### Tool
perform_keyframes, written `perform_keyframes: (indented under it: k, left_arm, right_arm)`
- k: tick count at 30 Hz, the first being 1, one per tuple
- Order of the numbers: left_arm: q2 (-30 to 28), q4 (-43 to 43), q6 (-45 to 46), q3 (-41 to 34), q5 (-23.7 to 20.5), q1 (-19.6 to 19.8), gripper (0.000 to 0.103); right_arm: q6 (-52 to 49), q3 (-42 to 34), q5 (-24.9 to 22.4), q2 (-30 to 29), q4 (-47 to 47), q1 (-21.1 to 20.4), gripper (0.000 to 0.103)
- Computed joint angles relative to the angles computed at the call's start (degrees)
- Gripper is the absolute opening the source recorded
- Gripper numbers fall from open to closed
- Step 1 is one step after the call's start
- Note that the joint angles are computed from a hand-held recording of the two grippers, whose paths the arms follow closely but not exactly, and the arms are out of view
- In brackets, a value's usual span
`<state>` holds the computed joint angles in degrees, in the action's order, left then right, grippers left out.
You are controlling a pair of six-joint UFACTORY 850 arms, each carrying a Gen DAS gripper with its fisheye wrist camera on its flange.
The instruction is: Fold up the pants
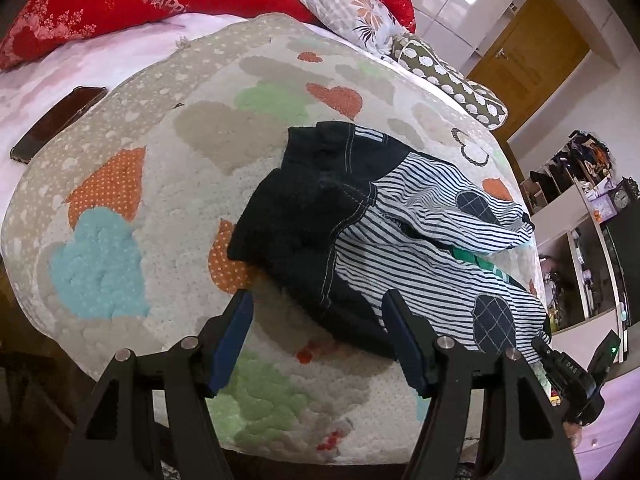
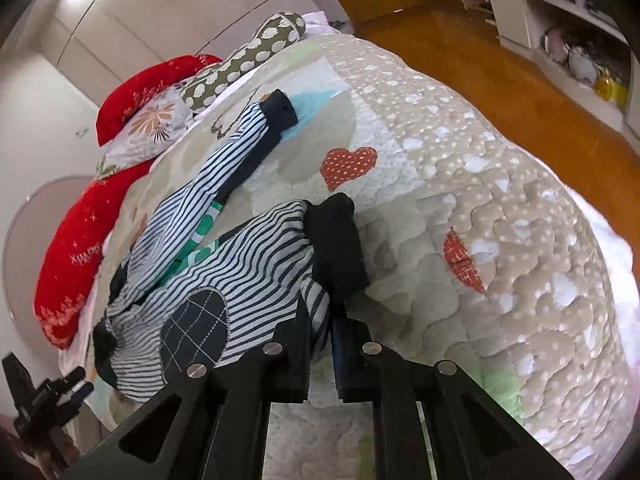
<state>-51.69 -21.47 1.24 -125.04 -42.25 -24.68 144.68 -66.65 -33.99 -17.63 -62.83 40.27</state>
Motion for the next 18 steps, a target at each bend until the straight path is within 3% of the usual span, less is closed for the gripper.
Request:
perform_keyframes:
  k: [1, 5, 10, 12, 18]
  left_arm:
    - [-0.3, -0.1, 0.1, -0.8, -0.3, 0.0, 0.066]
    - [-3.2, 3.0, -0.1, -6.4, -1.3, -1.0, 0.066]
    - [-10.3, 7.5, -3.1, -17.6, -6.6, -2.2, 0.066]
    - [-13.1, 8.8, -4.2, -21.4, -9.3, -2.7, 0.066]
    - [-17.5, 12.2, -5.3, -26.8, -14.9, -3.3, 0.067]
  right_arm:
    - [-3.1, -1.0, -1.7, -0.5, 2.2, 0.3, 0.013]
    - [-2.6, -1.0, -7.2, 0.6, 2.6, 1.4, 0.040]
    - [5.3, 0.0, -18.1, 2.9, -1.1, 4.7, 0.042]
    - [4.8, -0.5, -17.3, 2.8, -3.8, 4.9, 0.042]
    - [-1.5, -4.1, -5.1, -1.7, -3.9, 2.2, 0.042]
